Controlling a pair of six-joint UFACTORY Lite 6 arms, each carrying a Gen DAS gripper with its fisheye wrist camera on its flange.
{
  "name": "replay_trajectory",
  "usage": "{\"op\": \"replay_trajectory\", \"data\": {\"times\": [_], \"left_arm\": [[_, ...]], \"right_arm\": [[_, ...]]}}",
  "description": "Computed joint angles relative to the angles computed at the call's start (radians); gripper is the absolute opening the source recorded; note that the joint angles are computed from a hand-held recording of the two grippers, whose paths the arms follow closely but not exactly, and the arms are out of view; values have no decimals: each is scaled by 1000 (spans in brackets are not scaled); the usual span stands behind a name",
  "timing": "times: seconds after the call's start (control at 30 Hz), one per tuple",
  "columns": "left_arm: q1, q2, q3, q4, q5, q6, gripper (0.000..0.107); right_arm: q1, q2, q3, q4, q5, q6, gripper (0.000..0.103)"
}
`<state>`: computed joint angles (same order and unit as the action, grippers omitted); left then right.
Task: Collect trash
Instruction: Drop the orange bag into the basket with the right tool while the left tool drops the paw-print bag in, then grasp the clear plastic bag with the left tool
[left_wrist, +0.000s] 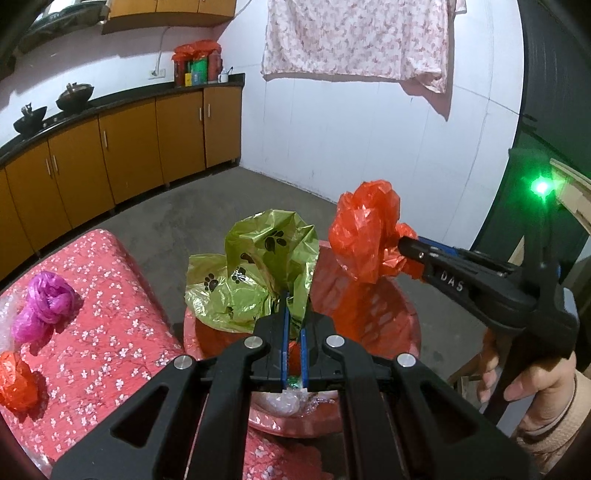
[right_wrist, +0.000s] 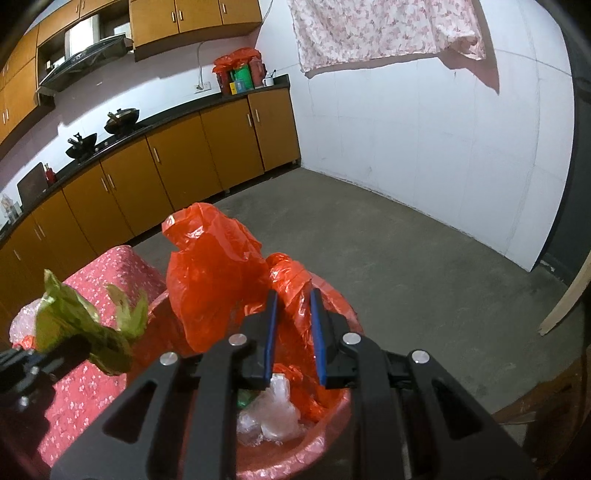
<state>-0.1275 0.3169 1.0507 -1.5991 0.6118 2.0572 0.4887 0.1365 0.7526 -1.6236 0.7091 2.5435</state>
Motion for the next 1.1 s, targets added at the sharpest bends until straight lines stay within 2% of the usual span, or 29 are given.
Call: {"op": "replay_trajectory", "data": {"times": [0.03, 0.1, 0.17, 0.23, 0.27, 0.3, 0.43, 0.53, 0.7, 0.77, 0.8, 0.87, 1.1], "left_arm": [[-11, 4, 1, -13, -14, 6, 5], [-20, 23, 11, -16, -30, 4, 6], [-26, 45, 33, -5, -43, -14, 10], [-27, 60, 46, 0, -49, -32, 28], [-23, 62, 43, -14, -52, -22, 42], [-18, 62, 39, -31, -53, -7, 48], [8, 59, 36, -46, -60, 1, 48], [51, 41, 16, -75, -59, 37, 48], [165, -46, -80, -165, -43, 168, 66], [228, -85, -126, -184, -27, 212, 72], [272, -108, -156, -198, -13, 246, 77], [356, -133, -192, -208, 16, 306, 80], [665, -90, -204, -311, 53, 578, 86]], "right_arm": [[-8, 3, -1, -26, -12, 20, 23], [-21, 8, -5, -79, -25, 66, 25], [-33, 9, -12, -128, -45, 108, 34], [-40, 11, -21, -166, -55, 144, 40], [-39, 11, -26, -176, -55, 153, 41], [-37, 13, -28, -174, -53, 151, 41], [-30, 11, -39, -144, -36, 129, 47], [-4, 5, -52, -88, 14, 83, 60], [47, 1, -56, -45, 80, 45, 78], [81, 13, -41, -26, 114, 36, 88], [106, 26, -27, -15, 139, 32, 90], [136, 43, -1, 2, 166, 19, 94], [232, 161, 161, 35, 207, 8, 96]]}}
